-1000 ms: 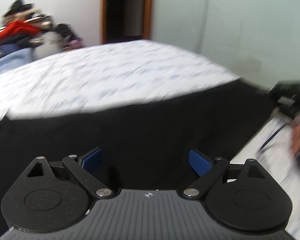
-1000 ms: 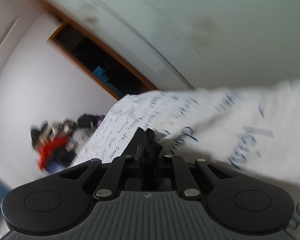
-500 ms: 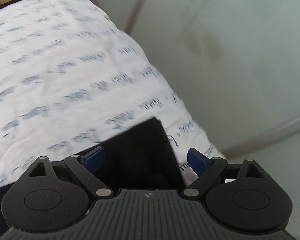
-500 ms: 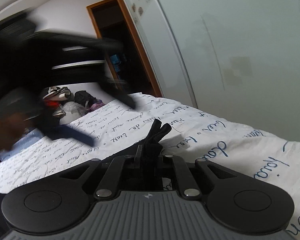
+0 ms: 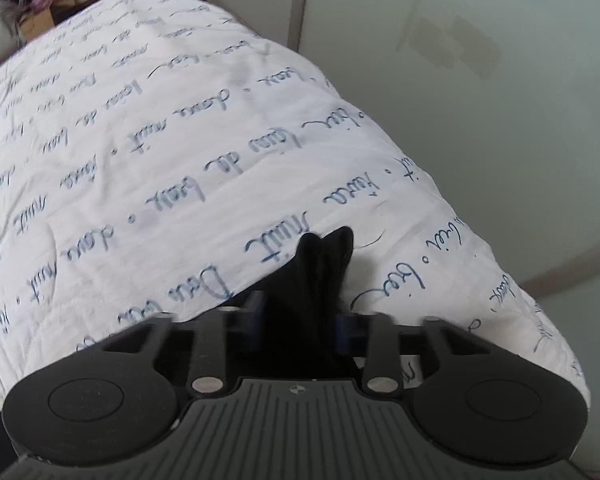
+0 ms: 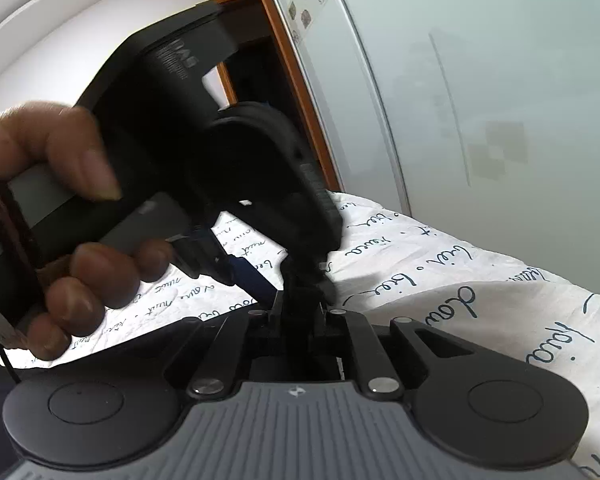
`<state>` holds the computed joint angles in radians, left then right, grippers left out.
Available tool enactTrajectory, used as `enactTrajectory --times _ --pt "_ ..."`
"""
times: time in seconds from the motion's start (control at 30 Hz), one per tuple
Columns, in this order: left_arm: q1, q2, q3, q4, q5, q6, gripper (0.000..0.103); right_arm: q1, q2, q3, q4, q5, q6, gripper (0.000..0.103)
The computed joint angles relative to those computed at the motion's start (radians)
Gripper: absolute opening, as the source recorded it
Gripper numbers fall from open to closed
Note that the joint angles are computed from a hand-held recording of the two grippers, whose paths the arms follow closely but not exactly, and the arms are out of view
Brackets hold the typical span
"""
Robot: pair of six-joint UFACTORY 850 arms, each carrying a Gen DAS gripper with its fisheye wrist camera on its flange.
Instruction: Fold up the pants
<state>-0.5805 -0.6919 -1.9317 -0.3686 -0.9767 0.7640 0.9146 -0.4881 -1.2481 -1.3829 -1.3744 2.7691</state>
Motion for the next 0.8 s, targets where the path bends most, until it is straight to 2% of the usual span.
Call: enactTrajectory --times 0.03,0.2,0.3,0.43,0.57,0.67,0.8 --pt "0.012 -0.003 -0.004 -0.026 -0.021 0.015 0.012 0.002 -0.002 -0.003 -0.005 0.0 -0.009 0.008" --pt "0.067 0.058 0.073 -0.167 0.016 0.099 0.01 0.019 -0.033 -0.046 -0.029 -0.03 -0.117 0.008" --pt "0.105 0.069 0.069 -0.214 -0.026 0.122 0.01 0.034 -0.063 -0.112 -0.018 -0.036 -0.243 0.008" --pt "0.2 0.08 0.08 -0.303 -0.061 0.171 0.011 0.052 -0.097 -0.194 -0.038 -0.022 -0.332 0.008" --pt "0.318 0.068 0.089 -0.355 -0.081 0.171 0.011 0.055 -0.149 -0.295 -0.092 0.084 -0.43 0.008" --pt "0.401 0.014 0.039 -0.358 -0.127 0.104 0.011 0.052 -0.214 -0.401 -0.113 0.199 -0.526 0.008" --pt "0.48 -0.082 -0.059 -0.347 -0.198 -0.006 0.011 0.045 -0.323 -0.573 -0.076 0.309 -0.691 0.008"
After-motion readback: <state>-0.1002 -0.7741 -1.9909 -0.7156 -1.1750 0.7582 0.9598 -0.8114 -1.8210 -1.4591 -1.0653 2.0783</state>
